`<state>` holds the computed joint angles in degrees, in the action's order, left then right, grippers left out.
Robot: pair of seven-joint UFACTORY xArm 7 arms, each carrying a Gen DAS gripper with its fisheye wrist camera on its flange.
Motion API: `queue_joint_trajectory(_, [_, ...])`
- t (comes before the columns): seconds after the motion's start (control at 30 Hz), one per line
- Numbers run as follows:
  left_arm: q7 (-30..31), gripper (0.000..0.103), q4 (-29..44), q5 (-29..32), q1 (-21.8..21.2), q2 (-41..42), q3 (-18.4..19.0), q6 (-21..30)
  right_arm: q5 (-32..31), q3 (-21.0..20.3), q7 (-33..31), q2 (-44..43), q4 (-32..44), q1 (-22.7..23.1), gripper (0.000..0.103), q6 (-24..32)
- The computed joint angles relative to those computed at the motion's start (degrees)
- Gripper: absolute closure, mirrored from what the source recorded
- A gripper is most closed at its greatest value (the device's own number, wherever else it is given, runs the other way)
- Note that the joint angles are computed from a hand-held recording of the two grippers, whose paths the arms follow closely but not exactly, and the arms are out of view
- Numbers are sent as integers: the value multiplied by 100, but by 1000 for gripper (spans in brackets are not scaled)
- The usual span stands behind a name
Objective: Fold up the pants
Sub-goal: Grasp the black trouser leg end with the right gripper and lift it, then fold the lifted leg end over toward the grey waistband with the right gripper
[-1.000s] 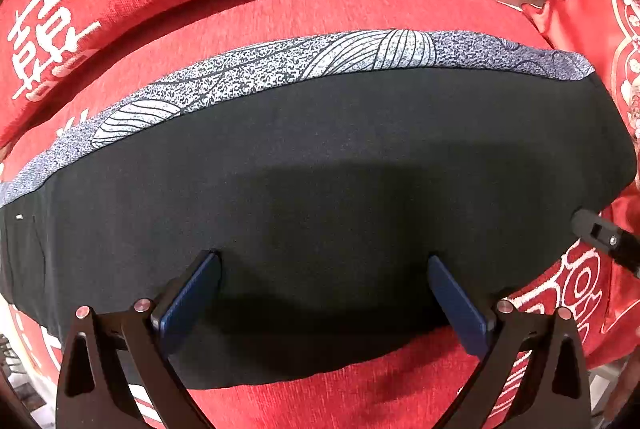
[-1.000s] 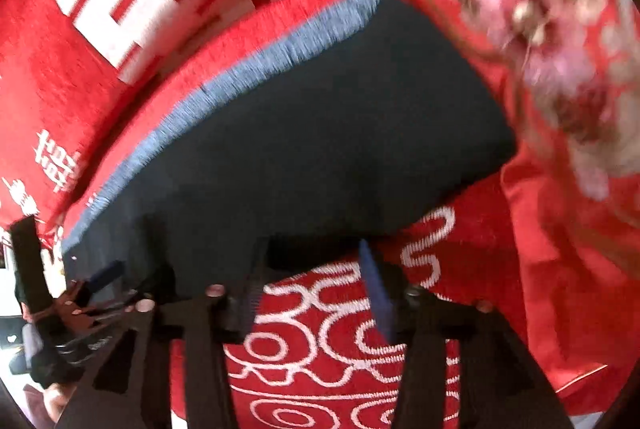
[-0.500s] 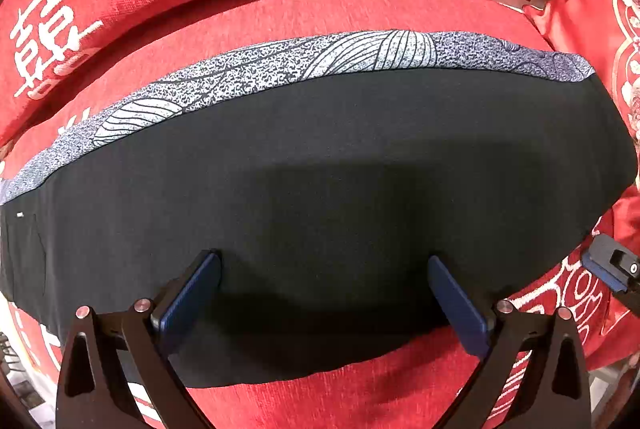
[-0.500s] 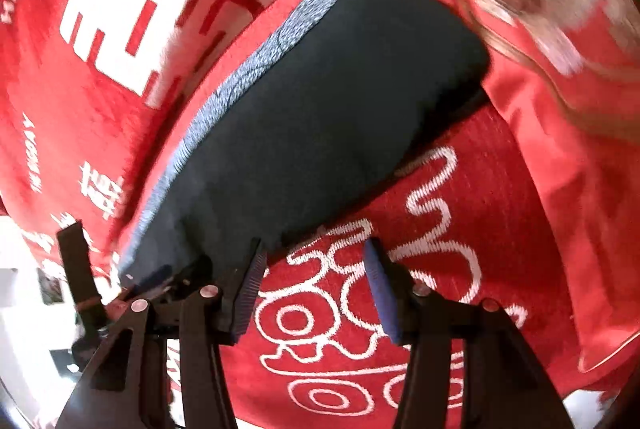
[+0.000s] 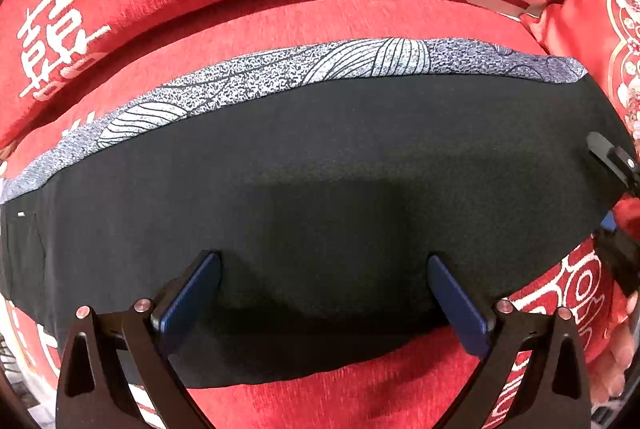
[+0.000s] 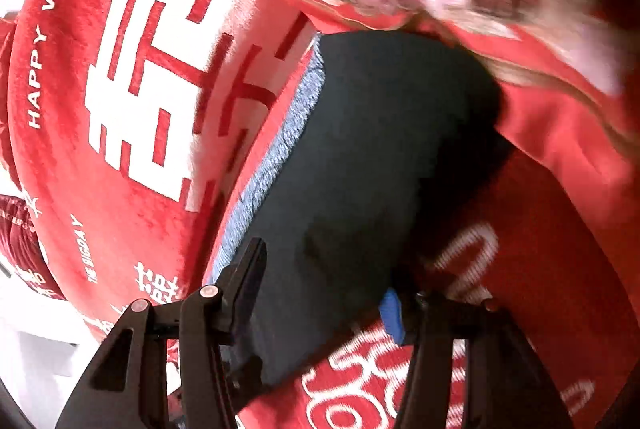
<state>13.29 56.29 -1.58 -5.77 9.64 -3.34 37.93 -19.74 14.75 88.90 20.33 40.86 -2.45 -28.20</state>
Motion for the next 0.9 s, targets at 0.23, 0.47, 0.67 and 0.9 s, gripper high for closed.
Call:
queue_joint_trajectory(0.23, [195, 14, -85, -257, -59, -271, -105, -523, -1386, 1014, 372, -244, 363, -1253, 88, 966])
queue_joint_trajectory(0.47, [746, 6, -234, -923, 40, 80, -267, -990, -1321, 1302, -286, -570, 809, -1177, 91, 1793])
queue_joint_trajectory(0.67, [1994, 7, 61, -2094, 456, -11, -290, -141, -1117, 1383, -959, -803, 1458, -736, 91, 2980])
queue_joint_trajectory(0.9, [2814, 7, 433, -2663, 1105, -462, 379, 852, -1428, 1098, -1690, -559, 3032, 574, 91, 4909])
